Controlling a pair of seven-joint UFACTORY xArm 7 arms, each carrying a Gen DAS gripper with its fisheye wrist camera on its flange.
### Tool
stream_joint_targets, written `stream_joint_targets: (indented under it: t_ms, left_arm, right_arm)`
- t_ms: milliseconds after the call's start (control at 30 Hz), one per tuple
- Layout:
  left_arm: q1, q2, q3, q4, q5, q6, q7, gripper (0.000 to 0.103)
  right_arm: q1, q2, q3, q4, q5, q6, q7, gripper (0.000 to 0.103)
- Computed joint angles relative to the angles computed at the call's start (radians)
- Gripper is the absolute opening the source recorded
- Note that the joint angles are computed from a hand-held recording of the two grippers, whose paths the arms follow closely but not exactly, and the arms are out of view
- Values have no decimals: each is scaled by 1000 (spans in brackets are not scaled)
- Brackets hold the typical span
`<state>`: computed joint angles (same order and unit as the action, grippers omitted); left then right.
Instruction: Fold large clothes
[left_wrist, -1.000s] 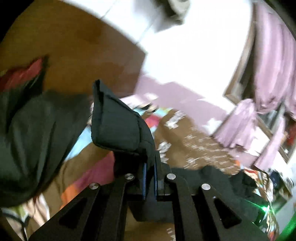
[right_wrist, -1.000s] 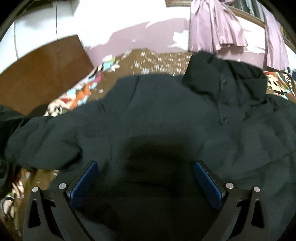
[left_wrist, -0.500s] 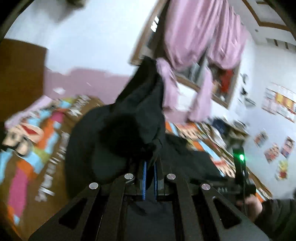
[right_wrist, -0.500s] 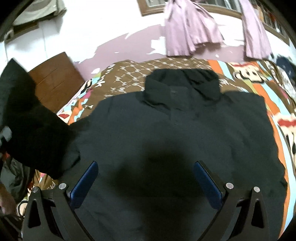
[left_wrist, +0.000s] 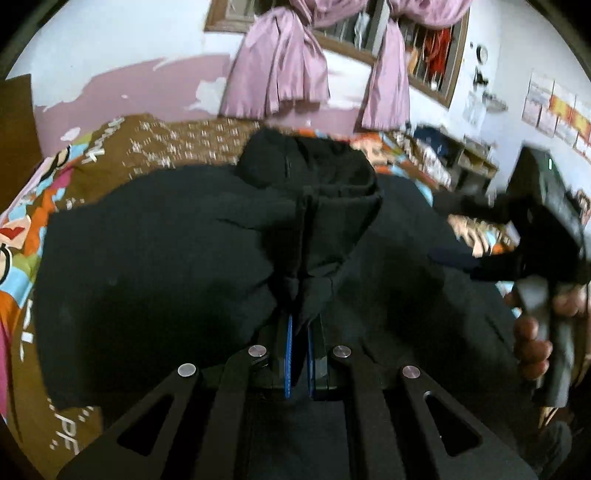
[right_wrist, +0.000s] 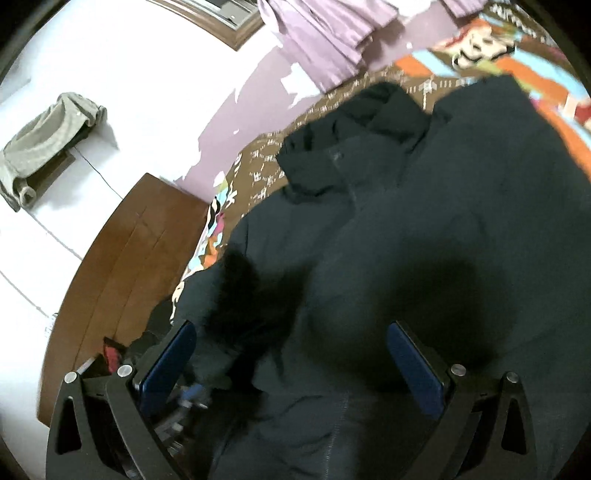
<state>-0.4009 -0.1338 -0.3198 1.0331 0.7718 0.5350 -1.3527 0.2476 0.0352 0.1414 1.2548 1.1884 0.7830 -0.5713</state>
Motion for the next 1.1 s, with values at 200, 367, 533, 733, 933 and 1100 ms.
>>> stream_joint_targets:
  t_ms: [200,367,533,733,933,1100]
  left_arm:
    - [-15,21,19,-23,-46,-18,58,4]
    - [-24,21,18,-26,-92,-14,116,4]
    - [-26,0,13,-40,-115,-19,115,13]
    - [85,-143,-70,-149,42,-237,-61,65]
    - [190,-247,-117,-183,19,-237,-87,65]
    - [231,-263,-102,-178,-106,-124,-35,66]
  right_arm:
    - [6,87,25,72,-5,48,81,85]
    - [7,155,50,138,-94,60,168,24]
    - [-12,130,57,115,-107,72,166,6]
    - [-17,24,25,91,-160,0,52,5]
    - [-28,-23,-23,71,-331,-141,25,5]
    - [-52,5,-42,82,-475,-230,79,5]
